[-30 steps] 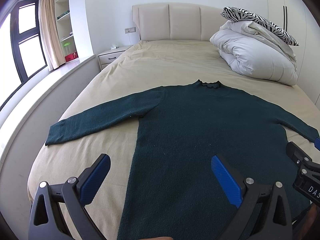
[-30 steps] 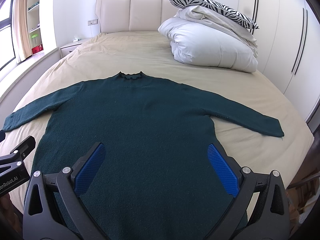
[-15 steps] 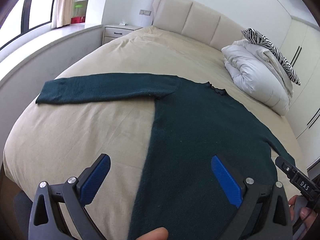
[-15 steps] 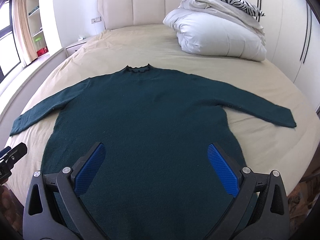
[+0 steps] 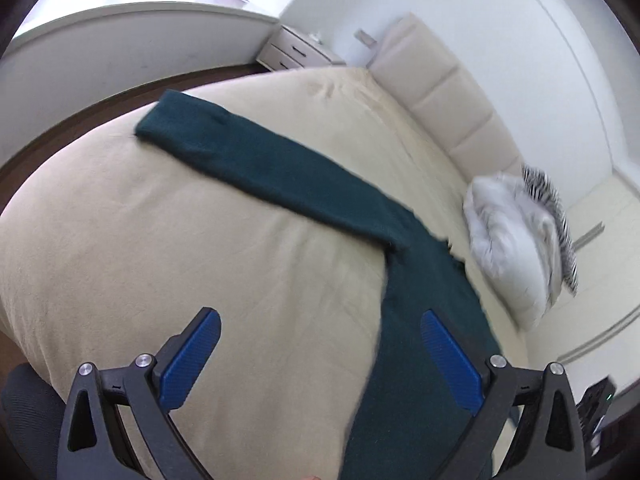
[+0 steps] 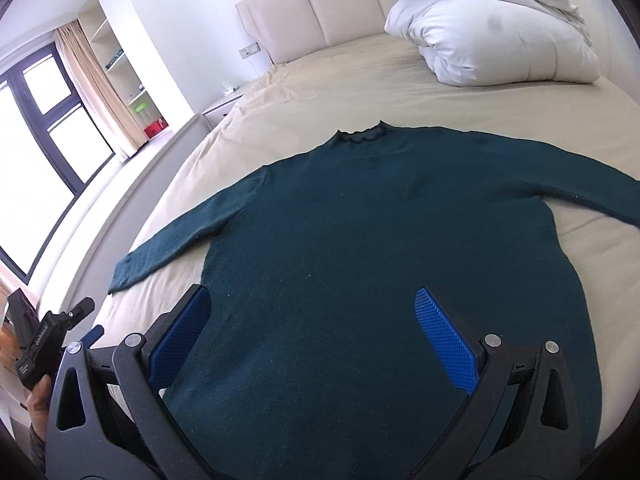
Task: Fold small clothes
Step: 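Grasp the sleeve cuff with the left gripper and fold it across the body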
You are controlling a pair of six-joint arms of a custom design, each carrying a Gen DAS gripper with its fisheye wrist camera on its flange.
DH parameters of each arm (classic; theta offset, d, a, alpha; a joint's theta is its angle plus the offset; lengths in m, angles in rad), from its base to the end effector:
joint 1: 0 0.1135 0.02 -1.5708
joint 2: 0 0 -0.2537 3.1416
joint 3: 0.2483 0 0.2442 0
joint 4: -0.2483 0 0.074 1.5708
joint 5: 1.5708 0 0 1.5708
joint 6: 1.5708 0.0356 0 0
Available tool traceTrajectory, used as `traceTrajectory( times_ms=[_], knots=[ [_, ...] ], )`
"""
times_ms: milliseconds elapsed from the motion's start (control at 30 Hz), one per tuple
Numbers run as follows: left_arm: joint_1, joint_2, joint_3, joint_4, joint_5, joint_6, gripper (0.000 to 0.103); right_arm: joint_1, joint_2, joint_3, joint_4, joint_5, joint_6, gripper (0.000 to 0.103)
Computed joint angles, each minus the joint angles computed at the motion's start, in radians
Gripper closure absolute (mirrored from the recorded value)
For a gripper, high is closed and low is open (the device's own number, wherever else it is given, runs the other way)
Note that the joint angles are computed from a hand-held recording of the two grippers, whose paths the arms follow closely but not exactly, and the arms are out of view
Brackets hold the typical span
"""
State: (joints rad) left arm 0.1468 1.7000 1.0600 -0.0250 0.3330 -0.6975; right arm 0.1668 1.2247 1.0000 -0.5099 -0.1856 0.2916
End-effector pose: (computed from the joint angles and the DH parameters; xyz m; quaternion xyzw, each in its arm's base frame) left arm 0.3609 0.0416 0.2054 -0.2972 0.8386 -0.2607 0.3747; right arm 0.2543 0.0495 0.2849 0.0192 0.9105 0.1743 0.3745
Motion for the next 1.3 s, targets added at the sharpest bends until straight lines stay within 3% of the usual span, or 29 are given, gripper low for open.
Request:
traceTrajectory(
  times_ms=[67, 200, 333, 467, 633, 767, 867, 933, 1033, 1233, 1267, 1300],
  knots=[
    [0.061, -0.017, -0.065, 0.125, -0.004, -0.081, 0.001, 0.003, 0.024, 0.026, -0.013, -0.024, 0.004, 0.000],
    [0.165, 0.109, -0.001, 0.194, 0.075, -0.202, 0.007, -0.011, 0.073, 0.051, -0.018, -0.086, 0.028, 0.001],
    [0.208, 0.264, 0.113, 0.256, 0.094, -0.336, 0.011, -0.014, 0.133, 0.068, 0.004, -0.119, 0.065, 0.017],
    [0.214, 0.379, 0.233, 0.318, 0.077, -0.453, 0.011, 0.014, 0.186, 0.090, 0.043, -0.100, 0.074, 0.020],
    [0.238, 0.508, 0.396, 0.311, 0.109, -0.555, 0.014, 0.035, 0.235, 0.117, 0.075, -0.079, 0.076, 0.022],
    [0.249, 0.558, 0.429, 0.334, 0.100, -0.622, 0.023, 0.031, 0.287, 0.139, 0.088, -0.086, 0.089, 0.022],
    [0.254, 0.545, 0.408, 0.306, 0.067, -0.660, 0.040, 0.024, 0.309, 0.130, 0.107, -0.088, 0.095, 0.022],
    [0.248, 0.497, 0.316, 0.351, 0.019, -0.724, 0.039, 0.018, 0.326, 0.129, 0.114, -0.095, 0.102, 0.022],
    [0.226, 0.478, 0.294, 0.344, -0.037, -0.698, 0.033, 0.008, 0.340, 0.118, 0.135, -0.098, 0.110, 0.022],
    [0.226, 0.625, 0.516, 0.264, -0.023, -0.708, 0.031, -0.004, 0.334, 0.086, 0.158, -0.109, 0.102, 0.022],
    [0.230, 0.637, 0.534, 0.263, -0.015, -0.715, 0.033, -0.009, 0.333, 0.086, 0.159, -0.112, 0.104, 0.022],
    [0.234, 0.645, 0.549, 0.257, -0.002, -0.722, 0.042, -0.014, 0.334, 0.083, 0.164, -0.117, 0.106, 0.022]
  ],
)
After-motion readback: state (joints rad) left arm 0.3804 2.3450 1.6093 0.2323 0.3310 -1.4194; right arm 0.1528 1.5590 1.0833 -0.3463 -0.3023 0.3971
